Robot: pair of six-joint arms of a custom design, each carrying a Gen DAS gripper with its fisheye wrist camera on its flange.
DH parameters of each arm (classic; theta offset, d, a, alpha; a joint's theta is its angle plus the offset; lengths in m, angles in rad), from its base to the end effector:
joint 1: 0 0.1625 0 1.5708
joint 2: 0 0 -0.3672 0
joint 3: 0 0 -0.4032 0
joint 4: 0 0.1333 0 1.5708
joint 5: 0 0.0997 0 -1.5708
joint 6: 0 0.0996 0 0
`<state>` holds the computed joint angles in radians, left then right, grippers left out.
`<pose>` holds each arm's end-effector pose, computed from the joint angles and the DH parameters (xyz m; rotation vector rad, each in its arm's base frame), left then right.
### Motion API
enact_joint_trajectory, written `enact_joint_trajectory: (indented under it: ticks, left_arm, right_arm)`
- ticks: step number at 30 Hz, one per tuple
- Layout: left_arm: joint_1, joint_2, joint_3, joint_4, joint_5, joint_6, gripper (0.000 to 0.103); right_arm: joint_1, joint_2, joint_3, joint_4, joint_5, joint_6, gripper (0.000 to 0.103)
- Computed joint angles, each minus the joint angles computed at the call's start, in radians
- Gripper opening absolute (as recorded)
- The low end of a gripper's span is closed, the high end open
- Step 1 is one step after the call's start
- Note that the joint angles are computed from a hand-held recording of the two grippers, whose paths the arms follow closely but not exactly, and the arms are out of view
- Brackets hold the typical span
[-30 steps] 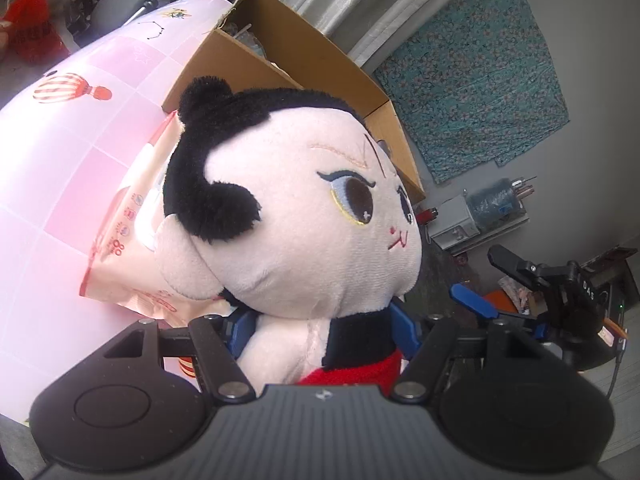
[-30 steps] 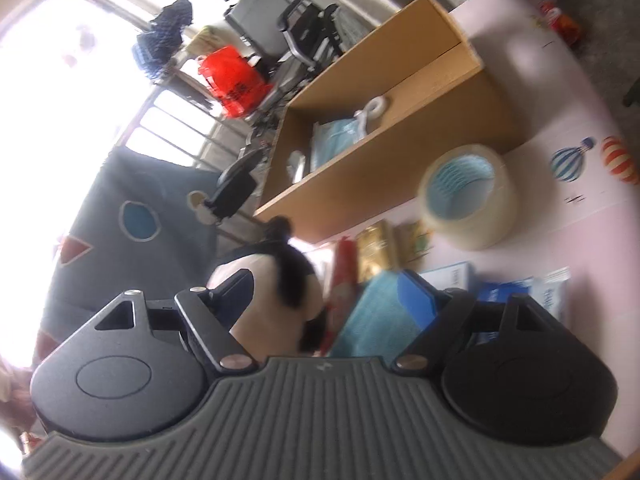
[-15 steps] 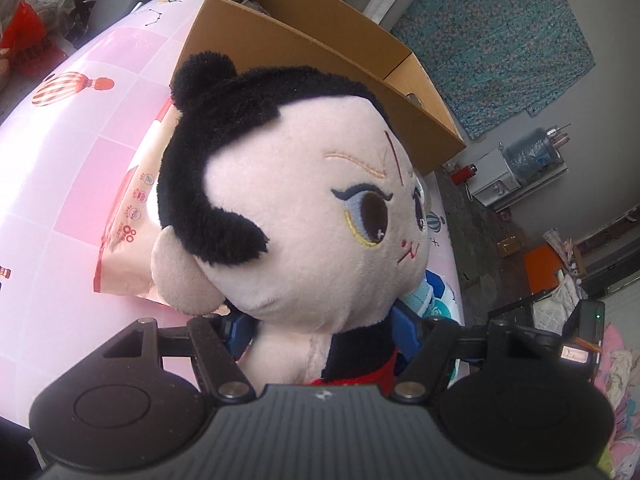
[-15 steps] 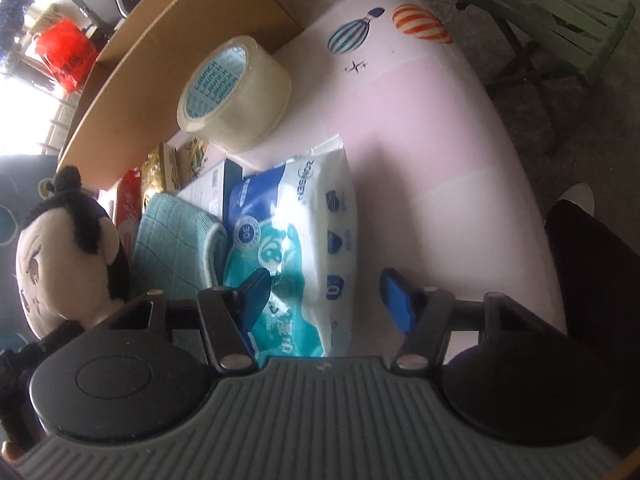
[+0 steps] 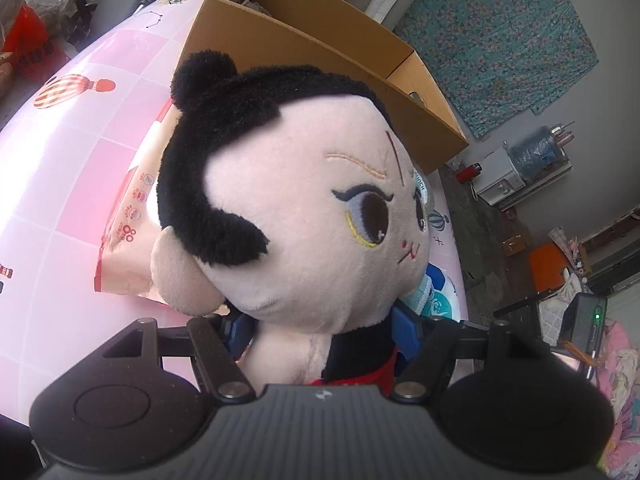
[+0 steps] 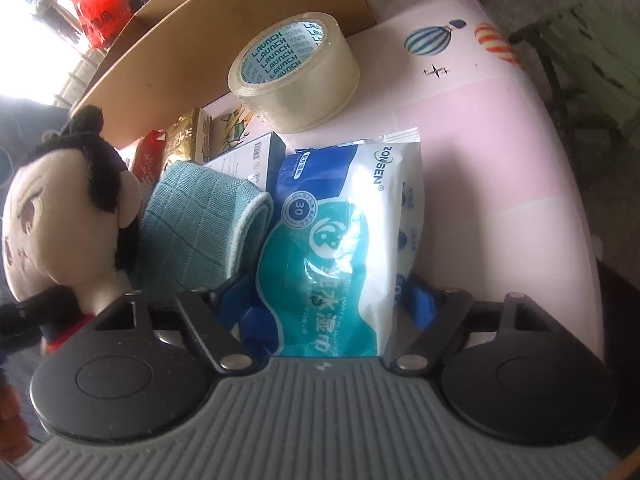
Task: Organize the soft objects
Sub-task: 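Grasp the blue-and-white wet-wipes pack with the right gripper while the left holds the doll, then lift the wet-wipes pack with the right gripper while the left holds the doll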
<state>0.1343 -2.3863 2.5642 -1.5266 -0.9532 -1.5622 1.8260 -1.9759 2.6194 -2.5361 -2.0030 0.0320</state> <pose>-0.1814 -0.2172 0.2417 -0.0753 2.7566 -0.8550 0.1646 -0.2682 0.2038 0.2061 -2.7078 0.5212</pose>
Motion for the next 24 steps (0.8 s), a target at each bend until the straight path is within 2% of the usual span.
enact_joint_trajectory:
  ticks: [2,4,7,9,11,13,14,18,21,24]
  left_arm:
    - [0.0,0.001,0.001,-0.002,0.001,-0.001,0.07]
    - [0.002,0.0,0.001,-0.004,0.001,0.0,0.07]
    - [0.007,-0.004,0.003,-0.01,0.0,0.008,0.07]
    - [0.01,-0.009,0.006,-0.013,0.0,0.014,0.07]
    - [0.012,-0.016,0.008,-0.015,-0.001,0.019,0.07]
    - [0.014,-0.018,0.009,-0.017,-0.001,0.023,0.07]
    - [0.015,-0.018,0.008,-0.019,-0.001,0.025,0.07]
    - [0.019,-0.013,0.004,-0.02,-0.002,0.033,0.07]
    - [0.019,-0.012,0.003,-0.021,-0.003,0.032,0.07]
    - [0.019,-0.012,0.003,-0.02,-0.002,0.03,0.07]
  right_arm:
    - [0.03,0.026,-0.002,-0.031,-0.036,-0.001,0.068]
    - [0.062,0.039,-0.009,-0.046,-0.078,-0.005,0.057]
    - [0.151,0.096,-0.024,-0.095,-0.223,-0.06,0.051]
    - [0.217,0.14,-0.029,-0.148,-0.336,-0.134,0.05]
    - [0.289,0.208,-0.025,-0.24,-0.472,-0.274,0.05]
    - [0.33,0.291,-0.017,-0.336,-0.567,-0.447,0.051]
    - [0.328,0.305,-0.013,-0.351,-0.572,-0.496,0.053]
    - [0.312,0.285,-0.015,-0.316,-0.528,-0.521,0.06]
    - [0.287,0.24,-0.042,-0.236,-0.446,-0.463,0.065]
    - [0.266,0.229,-0.065,-0.197,-0.397,-0.401,0.065]
